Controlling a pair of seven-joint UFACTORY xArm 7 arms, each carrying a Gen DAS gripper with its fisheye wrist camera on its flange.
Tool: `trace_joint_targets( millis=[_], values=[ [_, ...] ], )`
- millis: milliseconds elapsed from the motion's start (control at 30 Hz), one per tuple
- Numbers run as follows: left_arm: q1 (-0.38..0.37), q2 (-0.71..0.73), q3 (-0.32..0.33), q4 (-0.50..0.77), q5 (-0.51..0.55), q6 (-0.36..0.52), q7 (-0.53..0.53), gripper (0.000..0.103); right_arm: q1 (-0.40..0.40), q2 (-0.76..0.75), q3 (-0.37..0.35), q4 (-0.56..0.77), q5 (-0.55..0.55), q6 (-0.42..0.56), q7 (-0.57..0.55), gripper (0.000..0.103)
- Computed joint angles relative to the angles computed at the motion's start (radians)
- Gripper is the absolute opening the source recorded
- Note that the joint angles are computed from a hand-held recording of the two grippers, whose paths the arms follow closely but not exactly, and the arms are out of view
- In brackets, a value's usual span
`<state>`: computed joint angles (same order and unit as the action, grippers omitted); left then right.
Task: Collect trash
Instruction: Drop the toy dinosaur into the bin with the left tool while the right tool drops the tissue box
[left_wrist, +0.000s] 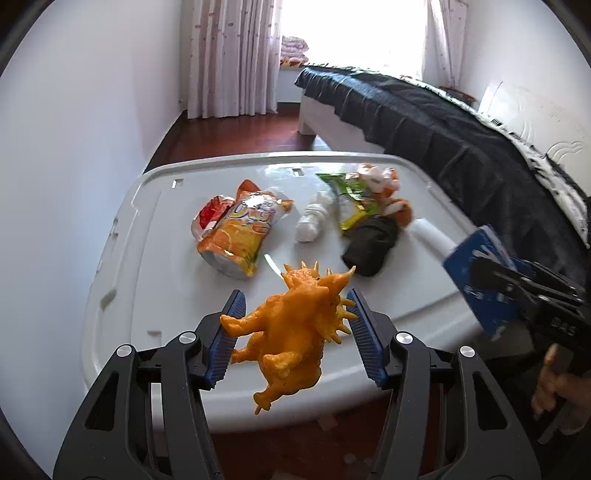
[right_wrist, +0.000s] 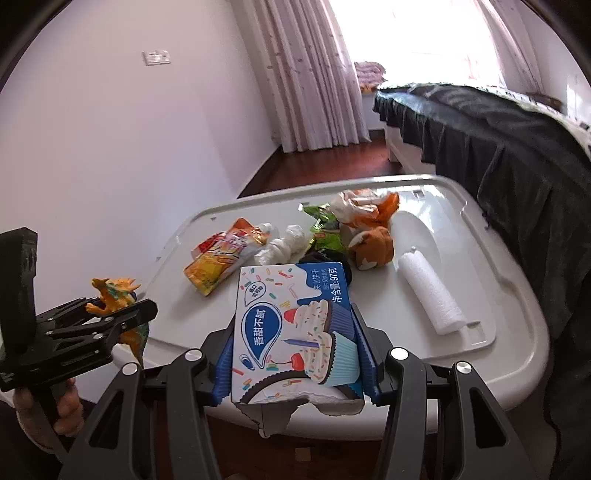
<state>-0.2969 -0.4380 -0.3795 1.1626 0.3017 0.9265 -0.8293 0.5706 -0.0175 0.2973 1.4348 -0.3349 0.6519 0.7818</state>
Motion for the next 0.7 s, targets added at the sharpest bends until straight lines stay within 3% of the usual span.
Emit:
trace_joint_targets(
  millis=[333, 567, 700],
  values=[
    [-0.053, -0.123, -0.062, -0.048, -0.115, 0.038, -0.086, 0.056, 0.000, -0.150, 0.065, -0.109, -0.027, 0.055, -0.007, 0.053],
    [-0.072, -0.150, -0.136, -0.100, -0.140, 0.123, -0.211, 0.056, 0.001, -0.226, 0.095, -0.201, 0.080, 0.093, -0.016, 0.053],
    [-0.108, -0.158, -0.135, -0.167, -0.181, 0.116, -0.280, 0.056, 0.002, -0.244, 0.114, -0.241, 0.113, 0.111, 0.001, 0.053]
  ],
)
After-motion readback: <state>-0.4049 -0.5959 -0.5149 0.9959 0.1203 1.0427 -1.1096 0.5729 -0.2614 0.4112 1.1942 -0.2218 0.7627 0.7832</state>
